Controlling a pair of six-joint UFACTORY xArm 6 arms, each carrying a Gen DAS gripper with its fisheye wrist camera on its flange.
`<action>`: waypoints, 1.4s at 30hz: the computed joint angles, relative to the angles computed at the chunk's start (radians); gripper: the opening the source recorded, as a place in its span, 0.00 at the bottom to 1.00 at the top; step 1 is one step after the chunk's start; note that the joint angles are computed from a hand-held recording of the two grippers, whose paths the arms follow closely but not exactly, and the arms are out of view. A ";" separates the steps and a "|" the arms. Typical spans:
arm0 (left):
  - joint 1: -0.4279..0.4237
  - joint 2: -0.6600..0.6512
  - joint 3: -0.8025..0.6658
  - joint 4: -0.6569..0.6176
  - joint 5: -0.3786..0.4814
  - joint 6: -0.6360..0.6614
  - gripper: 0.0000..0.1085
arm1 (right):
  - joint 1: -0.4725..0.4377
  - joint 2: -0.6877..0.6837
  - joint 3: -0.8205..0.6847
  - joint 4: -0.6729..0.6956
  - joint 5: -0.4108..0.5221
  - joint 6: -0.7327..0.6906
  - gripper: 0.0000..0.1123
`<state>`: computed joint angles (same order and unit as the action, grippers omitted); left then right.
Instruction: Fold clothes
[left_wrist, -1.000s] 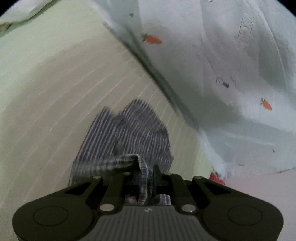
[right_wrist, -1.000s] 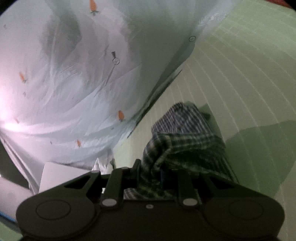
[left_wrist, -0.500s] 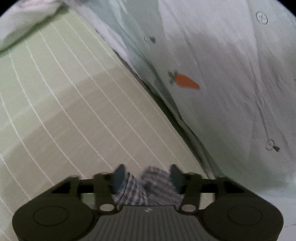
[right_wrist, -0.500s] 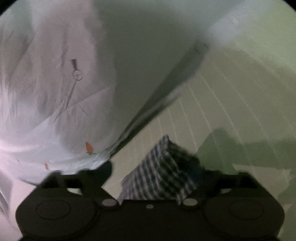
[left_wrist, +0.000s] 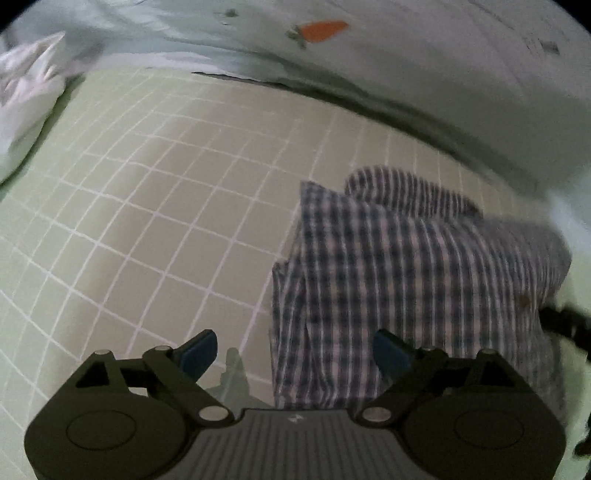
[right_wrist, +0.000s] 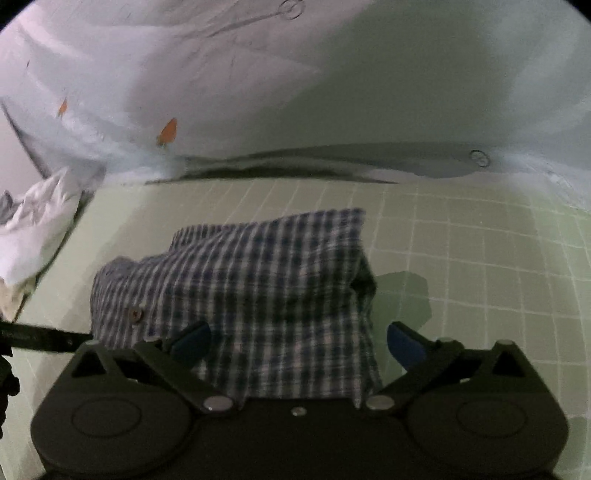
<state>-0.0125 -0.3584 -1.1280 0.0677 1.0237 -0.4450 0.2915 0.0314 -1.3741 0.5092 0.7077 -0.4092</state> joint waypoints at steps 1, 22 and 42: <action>-0.003 0.001 0.002 0.002 0.000 0.006 0.84 | 0.001 0.007 -0.005 0.002 0.005 -0.010 0.92; 0.001 0.155 -0.060 0.021 -0.048 0.089 0.94 | 0.002 0.232 -0.202 0.097 0.090 -0.107 0.92; -0.011 0.133 0.022 0.084 -0.184 0.056 0.92 | 0.039 0.266 -0.244 0.100 0.082 -0.029 0.90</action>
<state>-0.0232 -0.2250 -1.1060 0.1519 0.8395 -0.3894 0.3303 0.2971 -1.6184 0.6087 0.7896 -0.4380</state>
